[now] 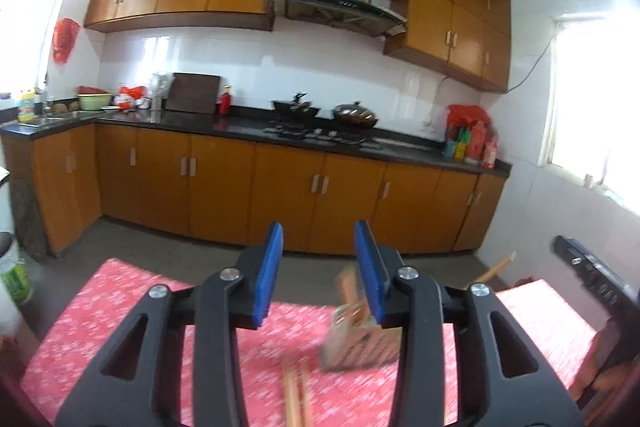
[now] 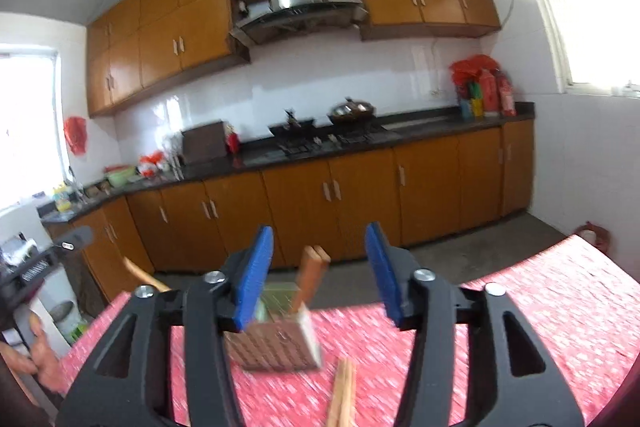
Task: Organize utensils
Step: 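Open the left tool over the holder while the right tool releases its chopstick inside, then close the left tool on a chopstick while the right tool grasps another chopstick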
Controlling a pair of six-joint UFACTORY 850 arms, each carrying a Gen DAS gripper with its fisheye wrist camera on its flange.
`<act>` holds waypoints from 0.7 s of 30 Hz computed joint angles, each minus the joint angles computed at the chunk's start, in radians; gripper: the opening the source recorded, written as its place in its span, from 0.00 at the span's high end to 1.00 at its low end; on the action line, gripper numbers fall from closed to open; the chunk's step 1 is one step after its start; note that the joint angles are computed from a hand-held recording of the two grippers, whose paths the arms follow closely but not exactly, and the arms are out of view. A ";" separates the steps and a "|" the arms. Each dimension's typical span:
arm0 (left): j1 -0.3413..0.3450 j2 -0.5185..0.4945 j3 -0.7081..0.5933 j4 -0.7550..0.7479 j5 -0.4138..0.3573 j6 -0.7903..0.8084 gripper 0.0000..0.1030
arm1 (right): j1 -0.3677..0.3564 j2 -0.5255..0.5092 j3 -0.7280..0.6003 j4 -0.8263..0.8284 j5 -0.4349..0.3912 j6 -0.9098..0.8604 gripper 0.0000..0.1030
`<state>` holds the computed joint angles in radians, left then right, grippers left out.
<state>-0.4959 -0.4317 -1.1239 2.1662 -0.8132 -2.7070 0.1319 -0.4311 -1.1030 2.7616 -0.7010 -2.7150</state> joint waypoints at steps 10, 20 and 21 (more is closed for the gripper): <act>0.032 -0.059 0.135 -0.104 0.212 0.008 0.62 | -0.031 -0.178 -0.044 -0.402 0.294 0.354 0.79; 0.029 -0.141 0.120 0.012 0.357 -0.145 0.69 | 0.012 -0.268 -0.065 -0.601 0.361 0.520 0.86; 0.028 -0.145 0.117 0.013 0.362 -0.146 0.69 | 0.013 -0.270 -0.063 -0.561 0.357 0.479 0.86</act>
